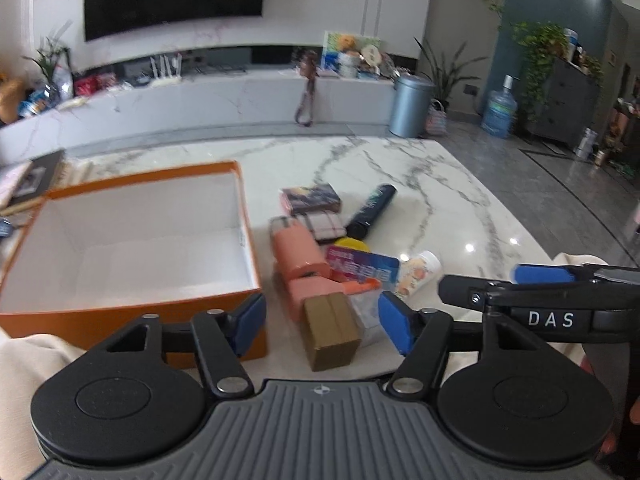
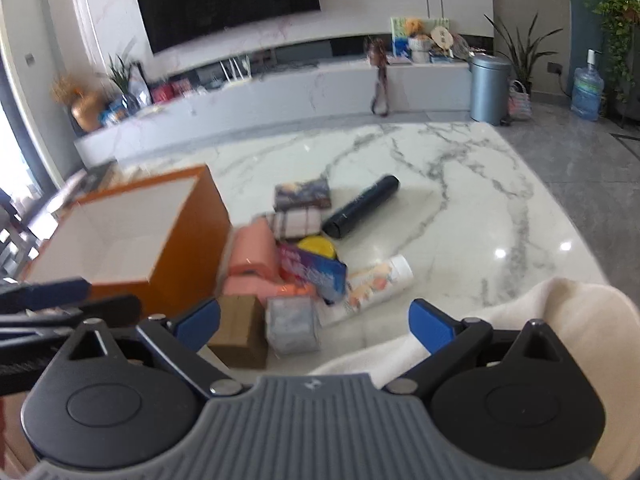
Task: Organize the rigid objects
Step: 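Grasp the gold-brown box with the left tool while the right tool grasps the frosted cube, then carry the gold-brown box and frosted cube with both tools into the orange box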
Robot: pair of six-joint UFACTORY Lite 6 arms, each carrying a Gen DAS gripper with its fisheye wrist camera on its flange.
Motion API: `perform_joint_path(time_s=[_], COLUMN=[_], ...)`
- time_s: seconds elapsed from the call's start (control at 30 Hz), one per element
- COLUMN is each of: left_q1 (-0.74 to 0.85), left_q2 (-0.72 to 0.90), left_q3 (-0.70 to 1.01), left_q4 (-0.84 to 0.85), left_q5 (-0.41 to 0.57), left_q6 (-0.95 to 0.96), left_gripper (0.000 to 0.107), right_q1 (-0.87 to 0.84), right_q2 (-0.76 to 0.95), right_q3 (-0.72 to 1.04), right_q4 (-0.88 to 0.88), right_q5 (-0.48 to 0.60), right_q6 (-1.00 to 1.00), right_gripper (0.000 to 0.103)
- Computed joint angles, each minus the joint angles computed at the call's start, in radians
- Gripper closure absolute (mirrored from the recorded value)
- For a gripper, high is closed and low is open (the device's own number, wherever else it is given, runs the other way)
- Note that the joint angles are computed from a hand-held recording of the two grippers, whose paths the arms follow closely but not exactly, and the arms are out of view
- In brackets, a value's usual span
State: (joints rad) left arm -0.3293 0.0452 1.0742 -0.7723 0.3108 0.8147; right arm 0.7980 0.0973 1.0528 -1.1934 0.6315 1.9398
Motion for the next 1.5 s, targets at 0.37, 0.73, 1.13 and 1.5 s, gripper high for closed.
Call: perform_joint_path(time_s=[0.37,0.73,1.13,1.5], left_q1=[-0.053,-0.066,-0.025,-0.015], left_q2=[0.363,0.569,0.550,0.436], left_q3=[0.290,0.464,0.470,0.372], left_q4=[0.235,0.405,0.474,0.376], left_q5=[0.073,0.111,0.157,0.130], left_q6=[-0.292,-0.512,-0.563,-0.458], left_gripper=[0.034,0.038,0.056,0.056], right_q1=[-0.211,-0.289,-0.330,-0.344], right_q2=[0.114,0.241,0.413,0.552], right_q3=[0.056,0.141,0.321,0.478], right_q4=[0.198,0.368,0.869,1.069], right_q5=[-0.244,-0.356,-0.374,-0.314], right_q6=[-0.275,-0.491,-1.042,-1.247], right_gripper=[0.046,0.047,0.047,0.045])
